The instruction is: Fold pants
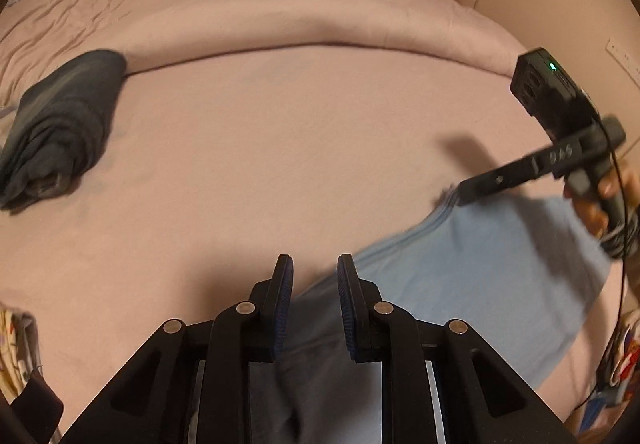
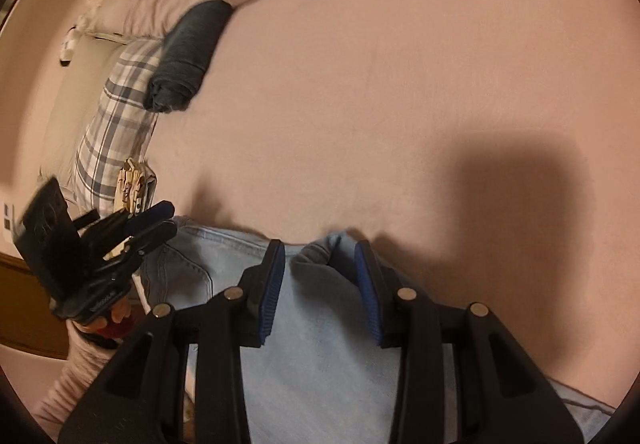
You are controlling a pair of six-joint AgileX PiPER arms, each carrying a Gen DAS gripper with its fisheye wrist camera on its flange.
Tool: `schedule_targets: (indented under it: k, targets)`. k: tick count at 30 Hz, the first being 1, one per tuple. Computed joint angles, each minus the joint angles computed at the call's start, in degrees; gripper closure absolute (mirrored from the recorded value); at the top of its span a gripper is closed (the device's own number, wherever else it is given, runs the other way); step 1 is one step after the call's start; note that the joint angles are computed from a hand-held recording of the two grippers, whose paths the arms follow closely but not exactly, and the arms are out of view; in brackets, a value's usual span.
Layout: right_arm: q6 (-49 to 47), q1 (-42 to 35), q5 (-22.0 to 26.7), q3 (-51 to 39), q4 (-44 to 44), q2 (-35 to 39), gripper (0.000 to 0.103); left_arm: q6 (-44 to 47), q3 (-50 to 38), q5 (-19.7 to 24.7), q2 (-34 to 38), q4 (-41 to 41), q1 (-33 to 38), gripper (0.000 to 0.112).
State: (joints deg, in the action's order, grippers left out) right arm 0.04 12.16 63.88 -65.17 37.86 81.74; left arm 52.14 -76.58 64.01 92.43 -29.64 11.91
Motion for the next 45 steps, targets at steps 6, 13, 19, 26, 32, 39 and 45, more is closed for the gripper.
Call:
schedule_targets:
  k: [6, 13, 19, 26, 32, 39, 45]
  targets:
    - [1.8, 2.1, 4.0, -4.5, 4.4, 5.6, 0.083, 1.7, 2.5, -3.9, 0.4, 3.1, 2.6, 0.092]
    - [4.5, 4.8, -2.6, -6.0, -1.5, 5.8, 0.094, -0.3, 4.2, -11.8, 2.3, 9.8, 0.3, 0.089]
    - [-1.5, -2.7, -3.3, 0.8, 7.7, 5.1, 0.091, 0.6, 5.9, -15.1, 1.2, 12.4, 0.8, 0.073]
    - [6.7, -2.4, -0.1, -3.8, -8.3, -9.4, 0.082, 0.0, 6.6, -11.6, -9.6, 7.6, -0.7, 0.06]
    - [13.1, 9.6, 0.6, -0.1, -17.2, -13.0, 0.085, 0.9, 10.8, -7.7, -9.6, -1.8, -15.2, 0.06]
    - [25.7, 11.7, -8.0, 6.1, -31.0, -9.6, 0.103, -10.7, 13.4, -17.0, -2.9, 6.0, -26.2, 0.06]
    - [32.6, 11.3, -6.3, 6.9, -35.2, -18.1, 0.09, -8.0, 11.3, -17.1, -4.9, 2.4, -21.7, 0.06]
